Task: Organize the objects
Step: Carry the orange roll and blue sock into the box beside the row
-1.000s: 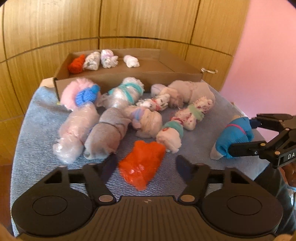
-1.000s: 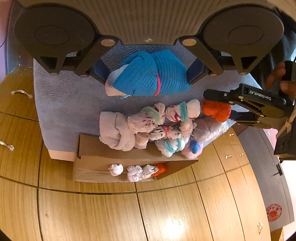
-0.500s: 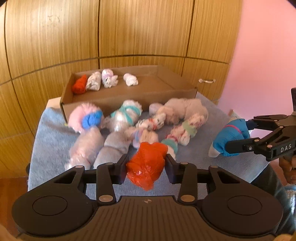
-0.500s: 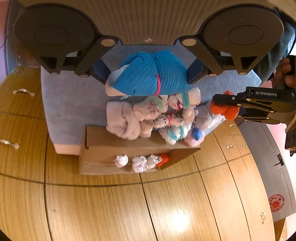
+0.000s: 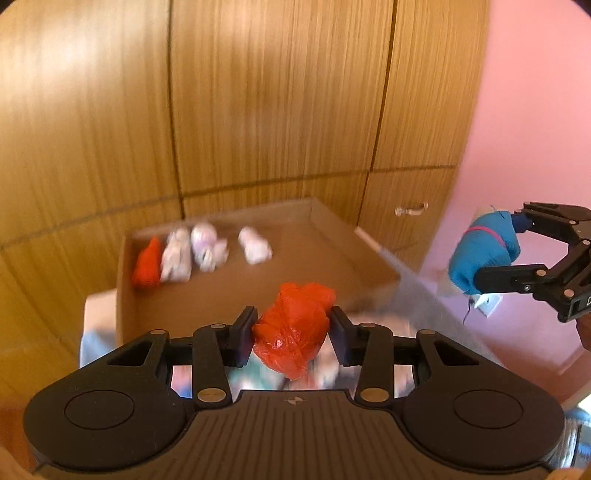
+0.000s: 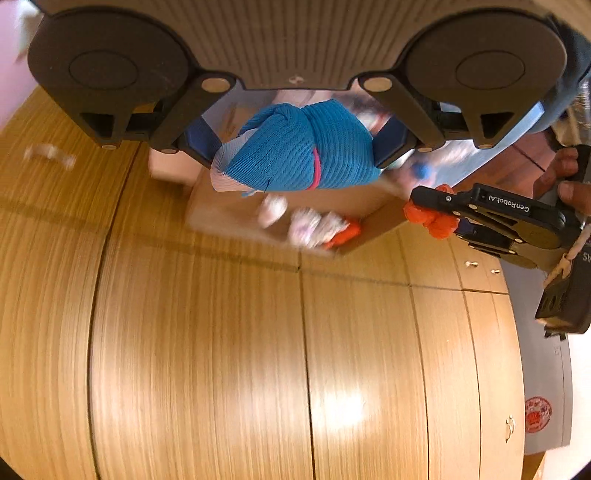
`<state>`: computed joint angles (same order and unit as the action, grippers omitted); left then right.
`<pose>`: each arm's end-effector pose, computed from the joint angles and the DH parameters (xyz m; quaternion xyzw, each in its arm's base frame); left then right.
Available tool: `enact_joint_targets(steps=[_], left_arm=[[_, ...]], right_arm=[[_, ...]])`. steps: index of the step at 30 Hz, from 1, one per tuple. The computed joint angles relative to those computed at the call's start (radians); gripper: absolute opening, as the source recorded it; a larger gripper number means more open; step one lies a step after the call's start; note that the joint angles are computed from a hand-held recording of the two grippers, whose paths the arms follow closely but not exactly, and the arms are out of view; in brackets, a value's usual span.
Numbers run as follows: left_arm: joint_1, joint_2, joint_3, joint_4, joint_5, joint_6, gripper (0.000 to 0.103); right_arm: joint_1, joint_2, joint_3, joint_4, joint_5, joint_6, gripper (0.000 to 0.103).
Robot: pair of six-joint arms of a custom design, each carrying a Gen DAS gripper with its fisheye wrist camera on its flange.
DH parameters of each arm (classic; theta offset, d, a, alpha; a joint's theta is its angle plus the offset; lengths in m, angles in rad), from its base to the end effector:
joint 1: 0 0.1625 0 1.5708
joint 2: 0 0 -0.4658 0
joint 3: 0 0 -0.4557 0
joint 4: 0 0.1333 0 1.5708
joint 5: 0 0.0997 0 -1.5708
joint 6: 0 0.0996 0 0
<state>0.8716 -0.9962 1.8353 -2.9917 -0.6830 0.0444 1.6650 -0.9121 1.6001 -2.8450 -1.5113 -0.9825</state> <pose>-0.2736 -0.6525 0.2167 0.1995 0.8508 -0.3776 0.3063 0.2115 -0.7587 0.2138 0.4980 -0.8172 0.2730 0.0984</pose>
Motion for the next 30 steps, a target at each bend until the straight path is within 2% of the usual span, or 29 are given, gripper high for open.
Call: enact_joint_targets(steps=[2, 6, 9, 18, 21, 26, 30], left_arm=[[0.014, 0.035, -0.068, 0.021, -0.013, 0.037, 0.049], [0.061, 0.114, -0.223, 0.095, -0.083, 0.047, 0.049], [0.107, 0.175, -0.339, 0.174, -0.164, -0.01, 0.049], [0.223, 0.355, -0.609, 0.32, -0.271, -0.156, 0.049], [0.246, 0.394, -0.669, 0.353, -0.265, -0.173, 0.049], [0.268, 0.43, -0.725, 0.392, -0.204, -0.162, 0.049], [0.279, 0.441, -0.751, 0.4, -0.198, -0.164, 0.049]], right_arm=[[0.013, 0.04, -0.066, 0.014, -0.015, -0.022, 0.086], [0.028, 0.129, -0.2, 0.058, -0.06, -0.056, 0.086], [0.032, 0.193, -0.29, 0.104, -0.103, -0.082, 0.086], [0.036, 0.335, -0.451, 0.161, -0.212, -0.184, 0.086], [0.035, 0.384, -0.516, 0.193, -0.235, -0.196, 0.086], [0.035, 0.455, -0.625, 0.263, -0.245, -0.205, 0.086], [0.041, 0.512, -0.714, 0.325, -0.264, -0.233, 0.086]])
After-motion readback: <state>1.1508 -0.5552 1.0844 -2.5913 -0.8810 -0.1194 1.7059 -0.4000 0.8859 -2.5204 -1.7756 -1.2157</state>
